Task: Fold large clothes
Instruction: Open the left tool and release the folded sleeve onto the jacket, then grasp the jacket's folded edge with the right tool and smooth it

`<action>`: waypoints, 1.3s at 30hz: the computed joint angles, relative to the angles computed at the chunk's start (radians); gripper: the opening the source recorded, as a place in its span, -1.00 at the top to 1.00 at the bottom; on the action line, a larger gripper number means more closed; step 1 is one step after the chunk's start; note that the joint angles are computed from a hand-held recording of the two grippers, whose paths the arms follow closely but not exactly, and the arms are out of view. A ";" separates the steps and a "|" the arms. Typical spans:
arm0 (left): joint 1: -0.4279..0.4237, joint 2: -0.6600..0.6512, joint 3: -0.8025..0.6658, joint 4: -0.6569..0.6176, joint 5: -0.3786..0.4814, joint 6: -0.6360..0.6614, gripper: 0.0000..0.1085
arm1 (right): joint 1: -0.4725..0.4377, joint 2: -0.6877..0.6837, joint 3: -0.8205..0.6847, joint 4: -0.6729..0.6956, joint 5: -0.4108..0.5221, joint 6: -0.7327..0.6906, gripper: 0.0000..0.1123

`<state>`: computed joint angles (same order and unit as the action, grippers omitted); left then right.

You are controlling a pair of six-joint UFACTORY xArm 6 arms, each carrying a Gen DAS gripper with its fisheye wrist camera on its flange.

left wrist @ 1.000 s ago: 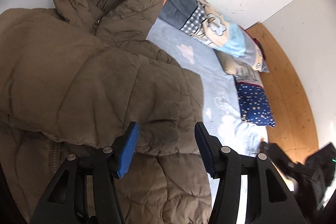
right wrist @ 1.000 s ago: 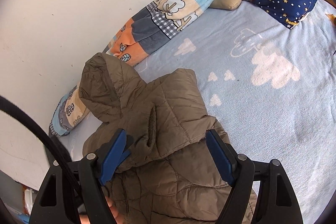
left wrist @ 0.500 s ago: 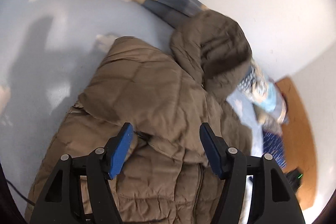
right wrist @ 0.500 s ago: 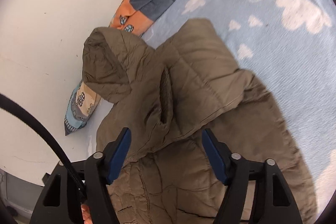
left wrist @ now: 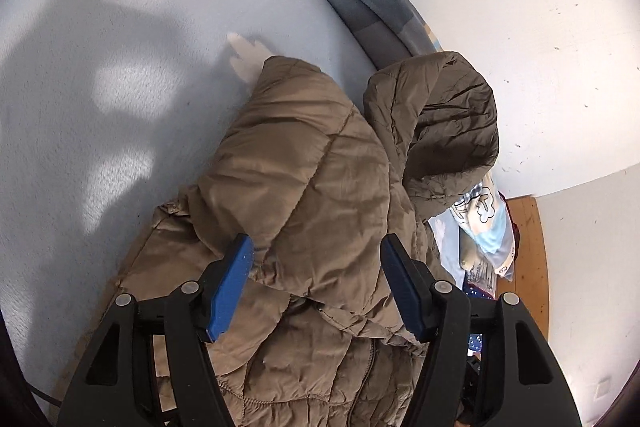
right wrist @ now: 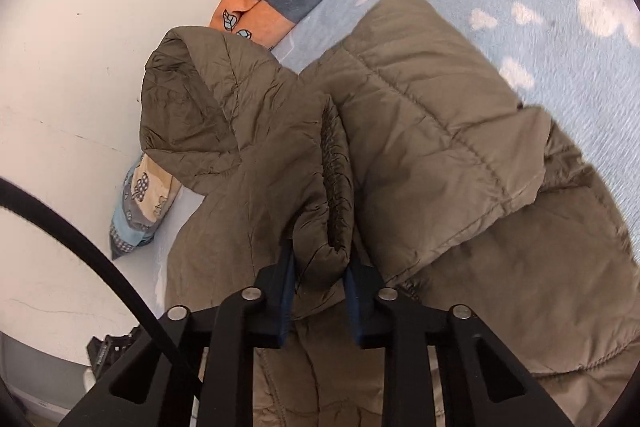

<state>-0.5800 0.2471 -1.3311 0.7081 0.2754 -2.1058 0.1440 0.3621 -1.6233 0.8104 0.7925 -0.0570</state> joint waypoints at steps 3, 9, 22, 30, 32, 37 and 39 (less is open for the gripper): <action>-0.016 0.003 -0.032 -0.065 0.090 0.120 -0.18 | 0.017 -0.016 0.005 -0.168 -0.063 0.075 0.65; -0.039 0.035 -0.085 -0.173 0.221 0.249 -0.18 | -0.007 0.035 -0.050 -0.217 0.034 0.126 0.62; -0.146 0.201 -0.459 -0.003 0.618 0.488 -0.18 | 0.004 -0.114 0.073 -0.392 -0.130 0.118 0.22; -0.137 0.324 -0.590 -0.162 0.719 0.667 -0.22 | 0.024 -0.026 0.002 -0.363 -0.073 0.028 0.25; -0.124 0.317 -0.565 -0.193 0.693 0.663 -0.25 | 0.017 0.010 -0.033 -0.383 -0.016 0.065 0.25; -0.113 0.324 -0.559 -0.224 0.684 0.679 -0.32 | 0.010 0.040 -0.050 -0.345 0.009 0.066 0.26; -0.115 0.325 -0.567 -0.223 0.695 0.679 -0.32 | 0.014 0.044 -0.062 -0.369 0.016 0.079 0.26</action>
<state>-0.6955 0.5719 -1.8981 0.4847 0.9708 -1.4269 0.1580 0.4065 -1.6857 0.4416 0.8088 0.0219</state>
